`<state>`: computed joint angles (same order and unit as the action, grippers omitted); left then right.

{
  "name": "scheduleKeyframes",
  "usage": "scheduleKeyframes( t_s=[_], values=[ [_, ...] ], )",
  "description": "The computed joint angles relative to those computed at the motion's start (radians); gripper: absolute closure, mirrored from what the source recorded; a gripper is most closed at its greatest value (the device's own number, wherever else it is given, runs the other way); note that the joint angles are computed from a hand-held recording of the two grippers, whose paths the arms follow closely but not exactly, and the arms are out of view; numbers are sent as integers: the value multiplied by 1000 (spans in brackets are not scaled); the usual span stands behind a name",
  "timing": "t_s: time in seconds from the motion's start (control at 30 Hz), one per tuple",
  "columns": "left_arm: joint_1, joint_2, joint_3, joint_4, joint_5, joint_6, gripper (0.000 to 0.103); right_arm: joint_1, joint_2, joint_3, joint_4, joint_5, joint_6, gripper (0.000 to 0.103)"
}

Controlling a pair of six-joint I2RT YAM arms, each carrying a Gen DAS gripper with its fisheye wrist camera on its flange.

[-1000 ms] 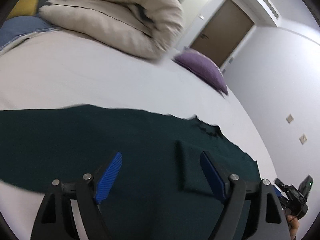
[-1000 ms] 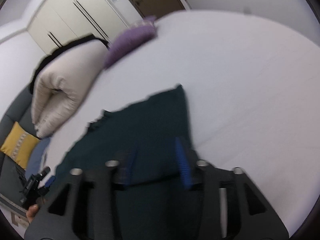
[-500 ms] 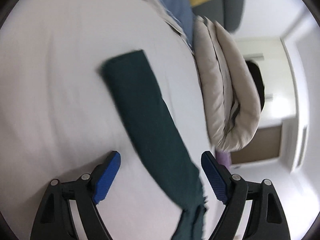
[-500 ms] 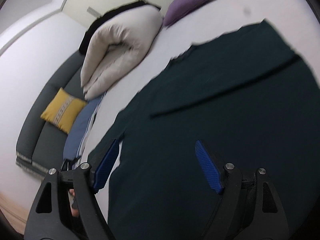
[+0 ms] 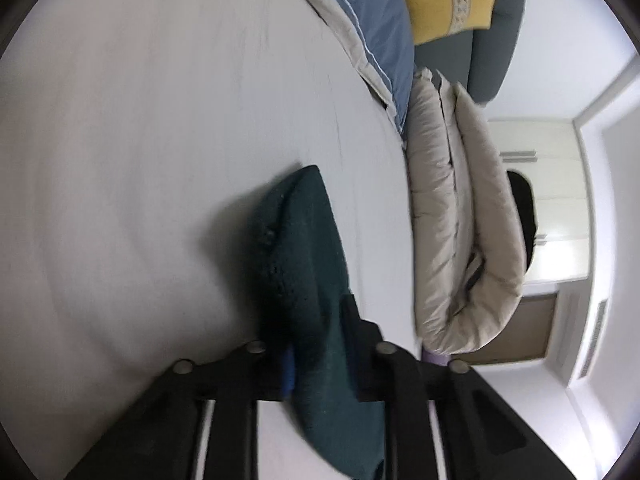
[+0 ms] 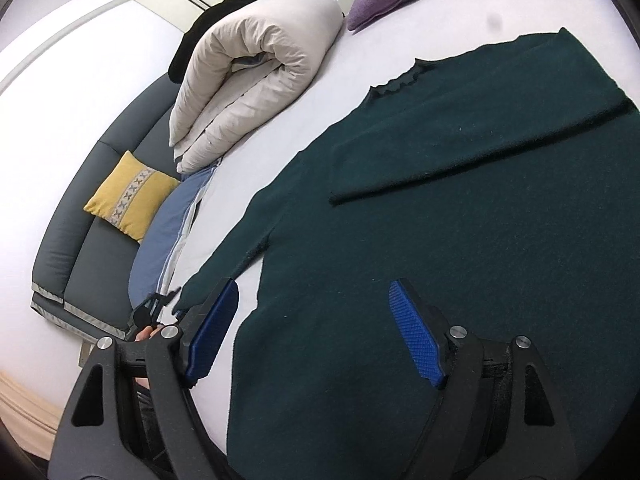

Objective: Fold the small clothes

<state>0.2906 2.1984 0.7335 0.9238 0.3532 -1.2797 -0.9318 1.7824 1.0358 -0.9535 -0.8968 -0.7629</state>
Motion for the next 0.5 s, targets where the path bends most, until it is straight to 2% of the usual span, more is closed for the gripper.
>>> scheduleKeyframes(
  t_s=[0.07,0.13,0.17,0.27,0.4,0.5],
  values=[
    [-28,-62,14,-87,-24,96,95,10,13,-5,23,3,19,31],
    [-72,-140,20,-180,-77,201,95,15,32,-9,47,13,35,34],
    [-125,-204,44,-277,-132,288,95,9,40,-11,59,20,41,34],
    [-277,-283,163,-494,-258,461,95,-26,77,7,66,14,38,34],
    [-529,-262,386,-727,-456,662,95,-94,140,70,53,-2,45,34],
    [-726,-155,590,-848,-574,819,94,-151,203,149,20,-12,36,34]
  ],
)
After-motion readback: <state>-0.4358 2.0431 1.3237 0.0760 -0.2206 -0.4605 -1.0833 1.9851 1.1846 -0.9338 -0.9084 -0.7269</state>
